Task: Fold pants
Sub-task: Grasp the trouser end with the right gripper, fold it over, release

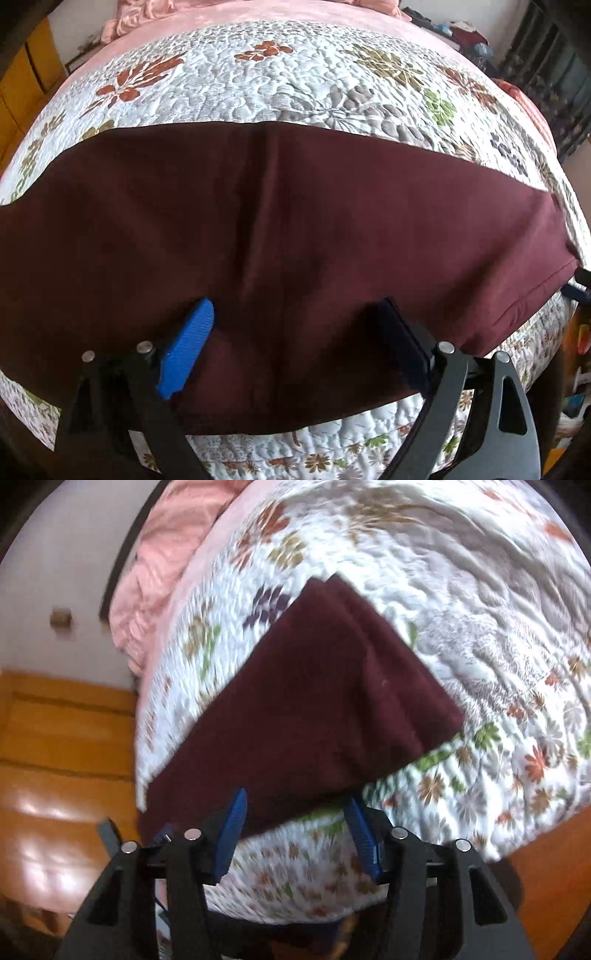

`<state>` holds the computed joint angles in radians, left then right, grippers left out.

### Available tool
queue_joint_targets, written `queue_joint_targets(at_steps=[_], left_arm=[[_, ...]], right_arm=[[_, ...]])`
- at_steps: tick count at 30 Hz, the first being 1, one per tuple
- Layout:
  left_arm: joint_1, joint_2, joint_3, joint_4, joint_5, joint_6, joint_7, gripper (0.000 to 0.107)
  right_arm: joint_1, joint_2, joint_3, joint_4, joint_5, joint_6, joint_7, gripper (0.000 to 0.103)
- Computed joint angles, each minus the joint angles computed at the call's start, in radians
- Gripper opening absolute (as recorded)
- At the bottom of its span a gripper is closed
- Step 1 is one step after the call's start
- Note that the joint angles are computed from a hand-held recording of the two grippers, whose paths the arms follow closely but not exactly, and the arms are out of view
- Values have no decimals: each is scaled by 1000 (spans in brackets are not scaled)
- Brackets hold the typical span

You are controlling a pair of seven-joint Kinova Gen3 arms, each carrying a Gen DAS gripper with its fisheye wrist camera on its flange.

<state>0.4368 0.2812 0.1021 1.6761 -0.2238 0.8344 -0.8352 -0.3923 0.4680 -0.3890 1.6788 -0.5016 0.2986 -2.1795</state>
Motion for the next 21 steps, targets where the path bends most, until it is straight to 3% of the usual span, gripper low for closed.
queue_joint_targets(at_steps=[4, 5, 7, 11, 15, 21], left_arm=[[-44, -34, 4, 26, 68, -38, -14, 89], [-53, -40, 5, 26, 83, -39, -17, 89], [-57, -48, 3, 30, 95, -46, -1, 89], [-45, -53, -11, 19, 47, -22, 55, 89], [-22, -70, -35, 27, -60, 6, 158, 89], [-51, -108, -6, 50, -75, -51, 176, 89]], right_arm=[[55, 34, -55, 11, -42, -68, 12, 53], [47, 33, -41, 12, -33, -69, 3, 50], [8, 24, 5, 2, 27, -67, -27, 27], [31, 7, -31, 12, 59, -129, -24, 19], [-20, -72, 53, -23, 133, -93, -37, 16], [-222, -179, 331, 9, 332, -47, -259, 15]])
